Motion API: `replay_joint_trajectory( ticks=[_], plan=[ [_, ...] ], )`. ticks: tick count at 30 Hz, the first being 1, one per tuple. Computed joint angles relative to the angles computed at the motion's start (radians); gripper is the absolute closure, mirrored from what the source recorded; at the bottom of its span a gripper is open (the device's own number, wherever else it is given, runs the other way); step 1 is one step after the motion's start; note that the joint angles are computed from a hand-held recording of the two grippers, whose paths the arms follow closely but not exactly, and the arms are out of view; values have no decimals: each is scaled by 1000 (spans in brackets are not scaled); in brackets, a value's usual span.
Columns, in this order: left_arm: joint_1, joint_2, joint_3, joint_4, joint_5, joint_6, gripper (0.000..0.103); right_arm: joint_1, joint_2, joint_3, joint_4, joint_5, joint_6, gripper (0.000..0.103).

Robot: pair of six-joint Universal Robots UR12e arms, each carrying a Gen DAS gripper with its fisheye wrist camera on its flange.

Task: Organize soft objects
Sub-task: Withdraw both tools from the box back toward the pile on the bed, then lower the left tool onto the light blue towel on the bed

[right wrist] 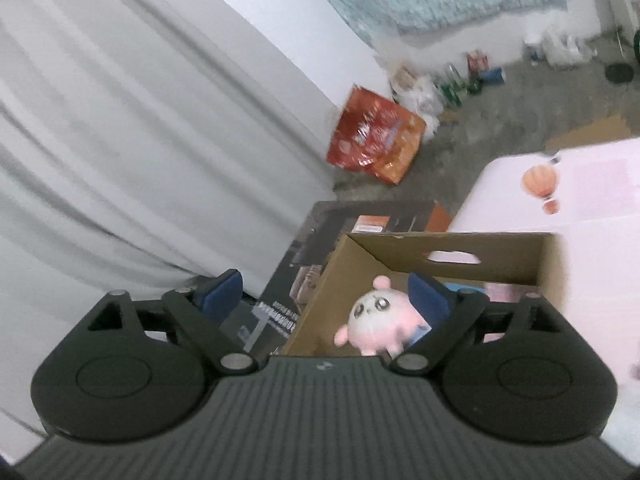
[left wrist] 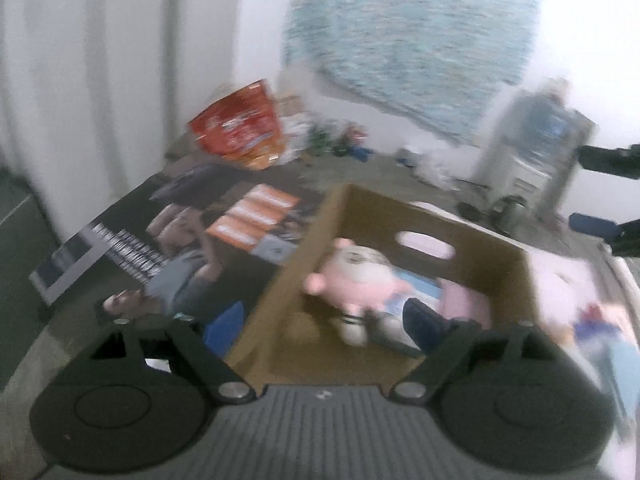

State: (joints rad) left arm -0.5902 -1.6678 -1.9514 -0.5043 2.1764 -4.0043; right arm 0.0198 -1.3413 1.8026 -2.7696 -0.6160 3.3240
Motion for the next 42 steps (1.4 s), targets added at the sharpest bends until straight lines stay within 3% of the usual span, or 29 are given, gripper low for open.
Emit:
replay_joint_trajectory(
  ticks=[7, 13, 16, 21, 25, 28, 34, 39, 42],
  plan=[
    [-98, -51, 45, 122, -48, 206, 10, -237, -237, 253, 128, 48, -201, 6],
    [-163, -125, 106, 197, -143, 335, 9, -429, -395, 488, 87, 30, -231, 6],
    [-193, -171, 152, 220, -199, 404, 9, -530, -457, 590, 92, 59, -245, 6],
    [-235, -251, 235, 234, -267, 507, 9, -667, -550, 709, 180, 93, -332, 6],
    [-252, -316, 311, 189, -267, 523, 10, -705, -567, 763, 156, 88, -326, 6],
    [-250, -353, 358, 155, -263, 503, 10, -720, -528, 790, 80, 116, -274, 6],
    [-227, -400, 442, 80, -243, 493, 16, -669, -438, 780, -170, 37, -174, 6],
    [-177, -439, 519, 16, -322, 416, 17, -630, -321, 734, -359, 31, -49, 6],
    [-140, -472, 578, -52, -394, 364, 18, -594, -249, 694, -473, -12, 23, 6]
  ],
)
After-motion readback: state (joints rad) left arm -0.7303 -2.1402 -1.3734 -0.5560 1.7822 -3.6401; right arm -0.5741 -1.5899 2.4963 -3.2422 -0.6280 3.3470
